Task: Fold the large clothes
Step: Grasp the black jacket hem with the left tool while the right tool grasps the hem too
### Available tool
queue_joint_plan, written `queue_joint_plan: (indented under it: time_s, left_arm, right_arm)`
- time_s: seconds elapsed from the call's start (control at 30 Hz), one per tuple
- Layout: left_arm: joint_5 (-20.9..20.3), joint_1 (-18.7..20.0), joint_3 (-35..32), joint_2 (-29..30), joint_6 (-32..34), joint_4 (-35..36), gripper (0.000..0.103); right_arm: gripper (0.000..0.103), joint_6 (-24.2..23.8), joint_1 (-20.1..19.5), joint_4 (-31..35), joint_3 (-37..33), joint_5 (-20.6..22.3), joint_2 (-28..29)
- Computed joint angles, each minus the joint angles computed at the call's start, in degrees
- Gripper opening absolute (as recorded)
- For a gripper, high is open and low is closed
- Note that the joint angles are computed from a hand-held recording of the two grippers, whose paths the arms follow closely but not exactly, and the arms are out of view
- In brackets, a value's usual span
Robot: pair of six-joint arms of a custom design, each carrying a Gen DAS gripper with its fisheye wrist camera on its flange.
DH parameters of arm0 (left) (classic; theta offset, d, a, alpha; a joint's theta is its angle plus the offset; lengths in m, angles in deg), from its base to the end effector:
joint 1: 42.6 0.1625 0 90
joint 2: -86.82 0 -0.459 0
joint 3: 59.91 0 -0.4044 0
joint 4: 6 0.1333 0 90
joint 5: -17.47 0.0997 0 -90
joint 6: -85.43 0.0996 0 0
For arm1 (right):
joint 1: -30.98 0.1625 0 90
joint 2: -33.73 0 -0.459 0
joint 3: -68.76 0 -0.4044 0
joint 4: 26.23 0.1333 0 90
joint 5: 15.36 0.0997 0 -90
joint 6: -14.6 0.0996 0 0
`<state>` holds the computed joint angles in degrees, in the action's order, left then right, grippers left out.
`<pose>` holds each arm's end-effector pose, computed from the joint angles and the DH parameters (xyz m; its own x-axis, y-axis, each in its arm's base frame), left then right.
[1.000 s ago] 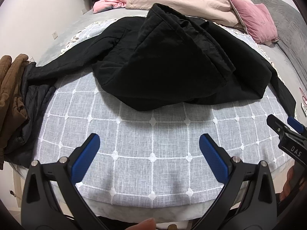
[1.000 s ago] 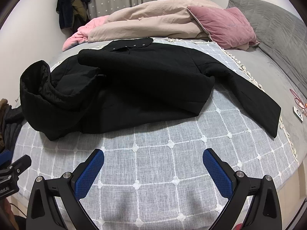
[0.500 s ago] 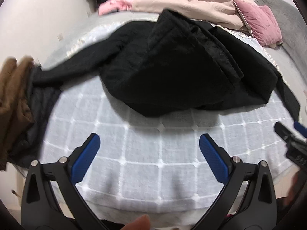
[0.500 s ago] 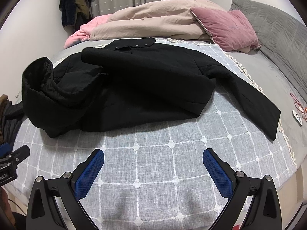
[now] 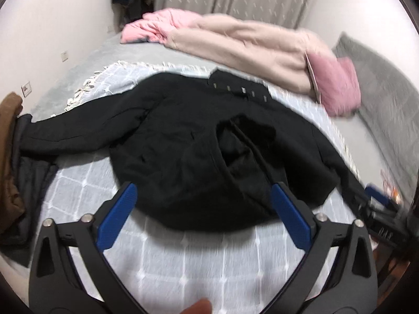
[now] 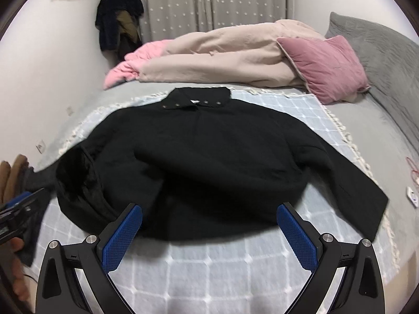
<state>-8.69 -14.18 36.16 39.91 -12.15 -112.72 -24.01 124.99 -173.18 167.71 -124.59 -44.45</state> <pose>-0.4557 -0.4998 0.1012 -0.7639 -0.4795 -0.4318 0.1138 0.5585 -0.8216 0.1428 -0.5996 0.4513 -0.7114 -0.4025 0.5761 -0.6403 0.7090 -0.2954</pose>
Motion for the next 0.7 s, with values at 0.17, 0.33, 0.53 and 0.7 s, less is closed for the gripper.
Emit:
queue_joint_plan:
  time_s: [0.17, 0.33, 0.53, 0.7]
  left_arm:
    - [0.89, 1.75, 3.57, 1.31, 5.35, -15.31, 0.093]
    - [1.79, 3.72, 1.53, 3.09, 7.62, -17.46, 0.091]
    - [0.97, 5.85, -0.95, 4.54, 2.09, -11.34, 0.050]
    - [2.70, 4.99, -0.21, 3.65, -1.92, -7.45, 0.012]
  right_arm:
    - [0.101, 3.74, -2.95, 3.36, -0.16, 2.54, 2.55]
    - [0.101, -3.58, -0.67, -9.15, 0.78, 2.37, 5.78]
    - [0.093, -10.39, 0.01, -15.97, -1.03, 2.54, 11.95]
    - [0.015, -15.39, -1.06, -16.56, -1.20, 2.90, 13.43]
